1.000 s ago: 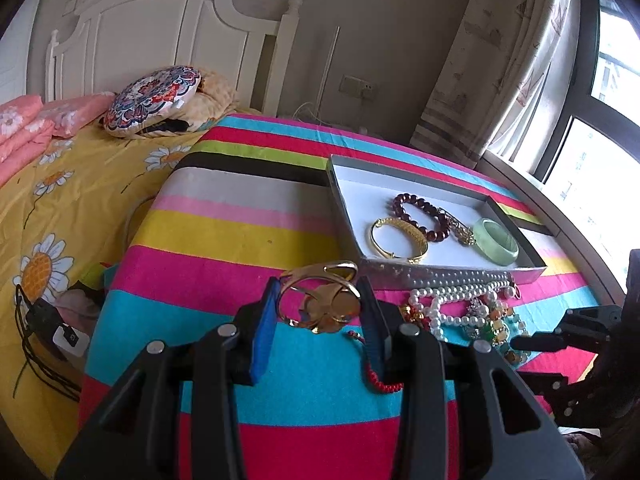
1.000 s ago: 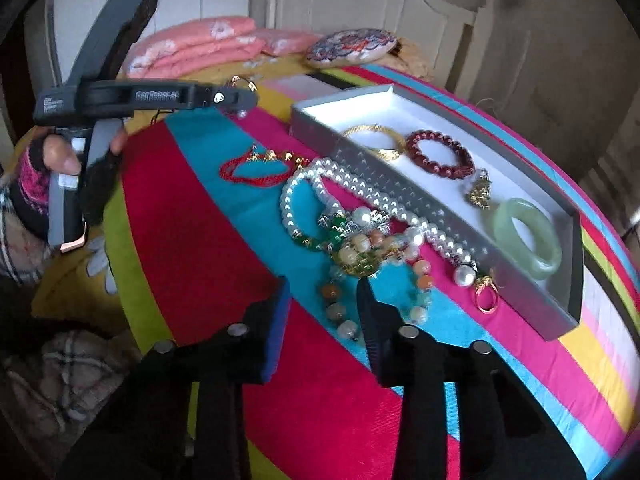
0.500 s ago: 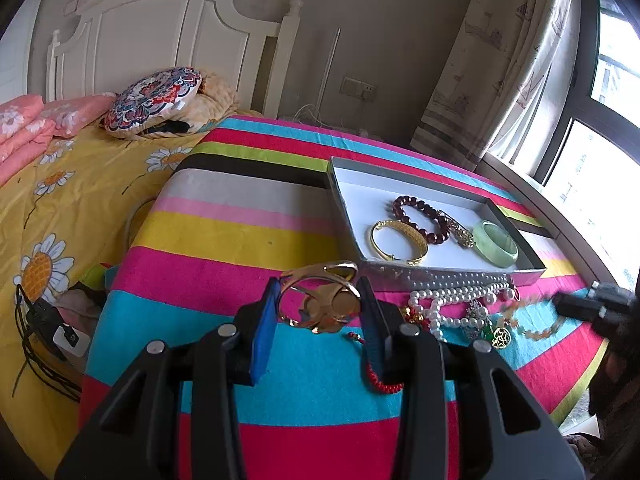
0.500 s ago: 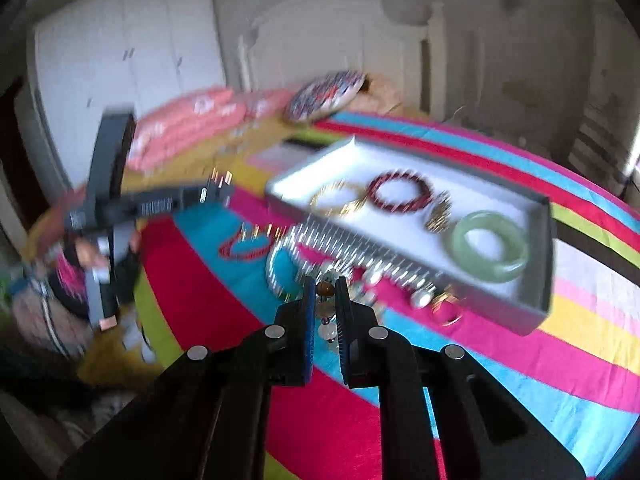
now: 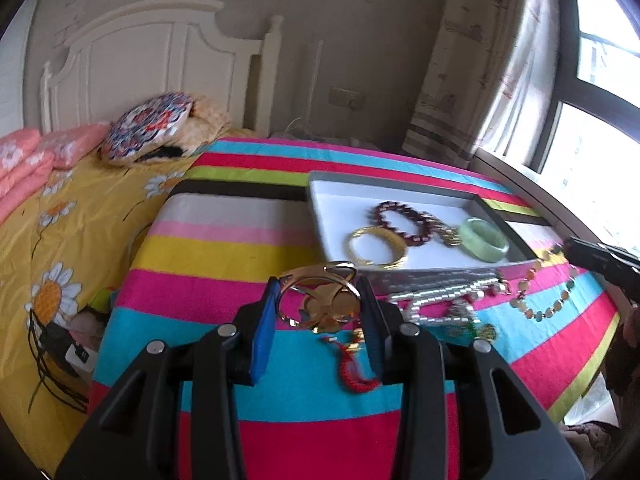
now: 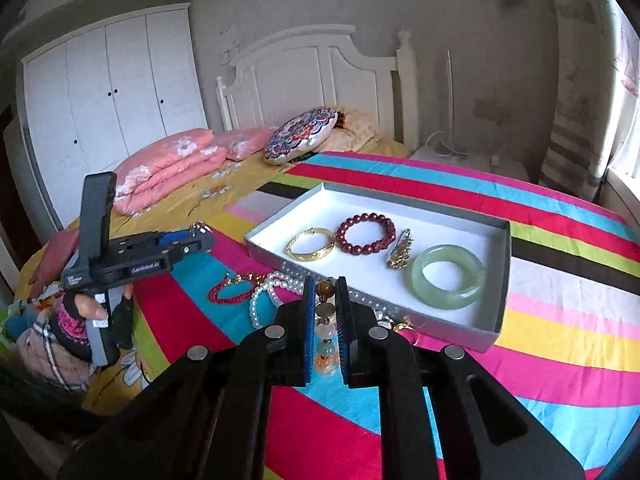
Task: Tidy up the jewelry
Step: 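Lower the ring and beaded bracelet into the tray and open both tools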
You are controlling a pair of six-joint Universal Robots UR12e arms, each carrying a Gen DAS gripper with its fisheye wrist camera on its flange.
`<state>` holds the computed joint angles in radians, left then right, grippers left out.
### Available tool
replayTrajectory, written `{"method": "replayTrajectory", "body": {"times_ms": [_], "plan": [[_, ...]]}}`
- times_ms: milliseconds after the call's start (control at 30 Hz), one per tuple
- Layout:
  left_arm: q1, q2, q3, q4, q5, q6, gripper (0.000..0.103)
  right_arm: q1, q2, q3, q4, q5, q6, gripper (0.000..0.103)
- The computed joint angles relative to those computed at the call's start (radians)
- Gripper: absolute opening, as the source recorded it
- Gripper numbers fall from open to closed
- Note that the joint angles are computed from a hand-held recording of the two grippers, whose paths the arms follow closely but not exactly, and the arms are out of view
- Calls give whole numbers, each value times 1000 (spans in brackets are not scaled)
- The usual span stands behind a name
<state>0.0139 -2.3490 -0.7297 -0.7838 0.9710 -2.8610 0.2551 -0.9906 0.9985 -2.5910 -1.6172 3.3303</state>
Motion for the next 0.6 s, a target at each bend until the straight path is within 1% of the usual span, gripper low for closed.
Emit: {"method": "replayTrajectory", "body": {"times_ms": [133,333,500,600], "plan": [[-17,8,7,3,-10,55,38,0,0,-1,-13,-21,-1,12],[-45,-22,86,-40,-5,113,38,-7,18,-43,-5,-62,-16,13],[-67,-72,191,-110,14,150,38,-15,46,-99,24,-96,-46,13],[-80,-123,295,-177,38,164,38,-22,74,-151,52,-115,-57,13]]}}
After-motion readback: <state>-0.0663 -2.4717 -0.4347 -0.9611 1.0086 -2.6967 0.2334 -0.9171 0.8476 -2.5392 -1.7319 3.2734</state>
